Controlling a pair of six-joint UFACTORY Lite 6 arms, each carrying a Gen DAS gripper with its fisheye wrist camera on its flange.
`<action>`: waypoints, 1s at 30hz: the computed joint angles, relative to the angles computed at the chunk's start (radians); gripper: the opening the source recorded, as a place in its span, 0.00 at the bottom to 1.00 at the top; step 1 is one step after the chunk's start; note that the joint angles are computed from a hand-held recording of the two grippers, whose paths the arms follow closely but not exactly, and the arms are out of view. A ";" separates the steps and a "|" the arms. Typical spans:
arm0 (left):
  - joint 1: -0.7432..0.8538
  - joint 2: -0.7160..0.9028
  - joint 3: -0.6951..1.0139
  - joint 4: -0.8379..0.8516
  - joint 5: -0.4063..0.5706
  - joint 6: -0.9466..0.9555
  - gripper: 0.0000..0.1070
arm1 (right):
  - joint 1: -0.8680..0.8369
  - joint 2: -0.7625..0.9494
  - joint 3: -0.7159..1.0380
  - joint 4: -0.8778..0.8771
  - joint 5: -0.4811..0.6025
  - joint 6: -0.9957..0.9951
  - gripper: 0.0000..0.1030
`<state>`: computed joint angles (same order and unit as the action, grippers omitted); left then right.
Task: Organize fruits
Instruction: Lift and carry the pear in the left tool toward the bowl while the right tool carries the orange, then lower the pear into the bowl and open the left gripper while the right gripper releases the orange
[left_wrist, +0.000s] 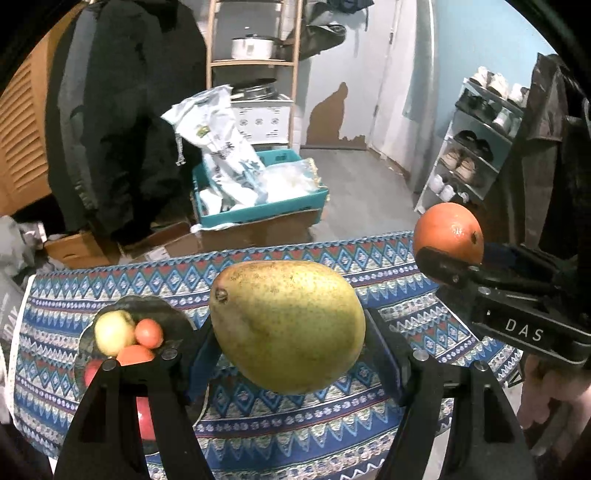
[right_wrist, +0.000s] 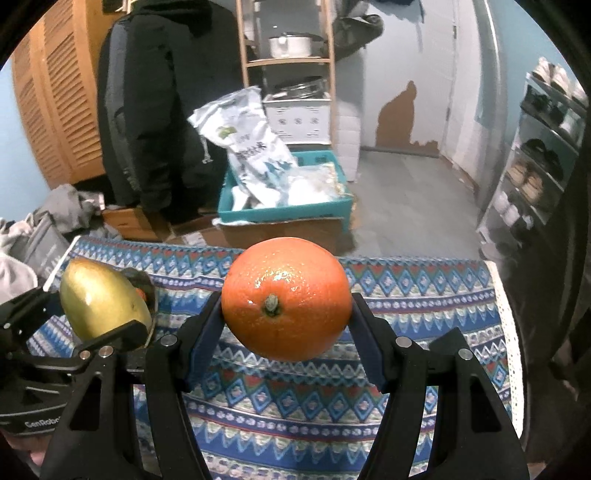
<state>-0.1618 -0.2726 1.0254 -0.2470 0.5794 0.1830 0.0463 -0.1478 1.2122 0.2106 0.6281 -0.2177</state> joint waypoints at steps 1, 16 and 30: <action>0.017 -0.006 -0.007 -0.016 0.003 0.020 0.70 | 0.011 0.005 0.001 0.000 -0.002 0.006 0.65; 0.312 -0.019 -0.059 -0.211 0.053 0.303 0.70 | 0.217 0.158 0.117 -0.103 -0.033 0.173 0.65; 0.575 0.109 -0.032 -0.332 0.076 0.513 0.70 | 0.383 0.393 0.319 -0.164 -0.029 0.279 0.65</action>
